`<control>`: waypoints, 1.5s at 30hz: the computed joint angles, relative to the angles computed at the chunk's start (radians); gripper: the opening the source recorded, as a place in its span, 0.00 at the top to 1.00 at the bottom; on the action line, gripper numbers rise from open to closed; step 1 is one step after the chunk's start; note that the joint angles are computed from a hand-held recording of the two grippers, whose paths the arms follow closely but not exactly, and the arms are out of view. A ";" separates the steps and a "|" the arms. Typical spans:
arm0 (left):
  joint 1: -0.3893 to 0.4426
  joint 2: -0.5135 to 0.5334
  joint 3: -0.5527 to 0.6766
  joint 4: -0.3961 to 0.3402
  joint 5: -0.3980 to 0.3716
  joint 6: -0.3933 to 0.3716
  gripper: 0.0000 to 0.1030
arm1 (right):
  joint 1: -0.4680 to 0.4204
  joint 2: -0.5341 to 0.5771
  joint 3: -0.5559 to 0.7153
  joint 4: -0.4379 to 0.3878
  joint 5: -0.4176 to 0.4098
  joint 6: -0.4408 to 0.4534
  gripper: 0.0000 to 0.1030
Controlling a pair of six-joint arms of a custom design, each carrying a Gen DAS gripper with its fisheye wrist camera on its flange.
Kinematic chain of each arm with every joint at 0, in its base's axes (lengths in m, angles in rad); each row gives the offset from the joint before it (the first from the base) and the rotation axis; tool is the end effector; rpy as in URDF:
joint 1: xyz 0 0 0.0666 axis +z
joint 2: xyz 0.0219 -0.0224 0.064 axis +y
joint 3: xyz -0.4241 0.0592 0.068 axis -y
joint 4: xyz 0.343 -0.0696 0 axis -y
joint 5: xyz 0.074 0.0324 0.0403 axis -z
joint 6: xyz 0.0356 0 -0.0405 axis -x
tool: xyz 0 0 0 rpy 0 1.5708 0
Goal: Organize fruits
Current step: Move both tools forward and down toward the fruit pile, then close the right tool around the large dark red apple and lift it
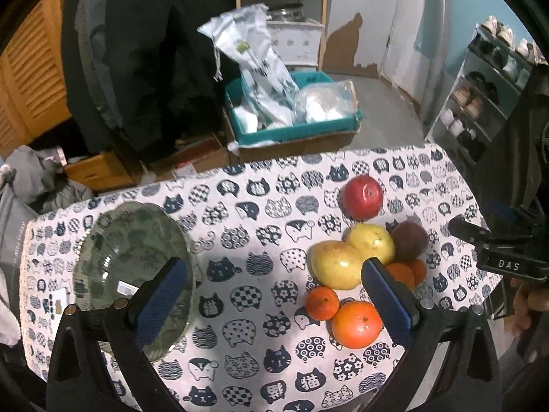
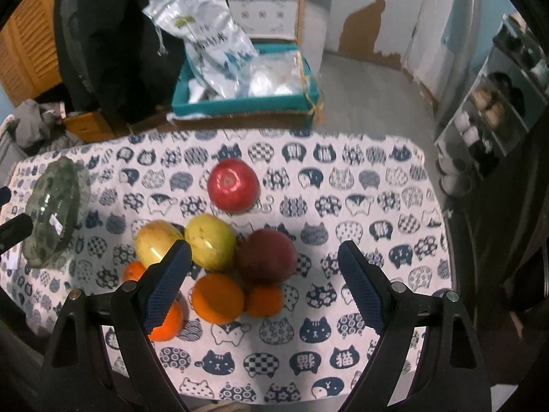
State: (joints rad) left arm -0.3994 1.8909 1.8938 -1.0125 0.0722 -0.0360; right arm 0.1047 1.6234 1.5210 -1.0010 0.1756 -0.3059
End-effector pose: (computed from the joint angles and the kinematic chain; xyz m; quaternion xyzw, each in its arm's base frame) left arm 0.5710 -0.2442 0.4199 0.2172 0.9354 -0.0841 0.2659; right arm 0.5002 0.0459 0.4180 0.1175 0.9621 -0.0365 0.2432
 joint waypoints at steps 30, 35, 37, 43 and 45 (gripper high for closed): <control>-0.069 0.231 0.158 -0.148 0.004 -0.013 0.01 | -0.108 0.169 -0.044 0.031 -0.281 0.033 0.31; -0.077 0.262 0.192 -0.175 0.029 -0.010 0.01 | -0.102 0.167 -0.041 0.044 -0.255 0.044 0.32; -0.083 0.269 0.199 -0.178 0.032 -0.017 0.01 | -0.103 0.160 -0.047 0.051 -0.213 0.041 0.33; -0.095 0.305 0.235 -0.204 0.043 -0.025 0.01 | -0.121 0.150 -0.052 0.055 -0.130 0.046 0.32; -0.096 0.316 0.246 -0.217 0.051 -0.026 0.01 | -0.118 0.159 -0.036 0.025 -0.129 0.061 0.31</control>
State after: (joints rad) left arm -0.4950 2.2072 2.1395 -1.2298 0.1237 -0.0620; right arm -0.0132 1.7826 1.4853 -0.9762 0.0467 -0.2445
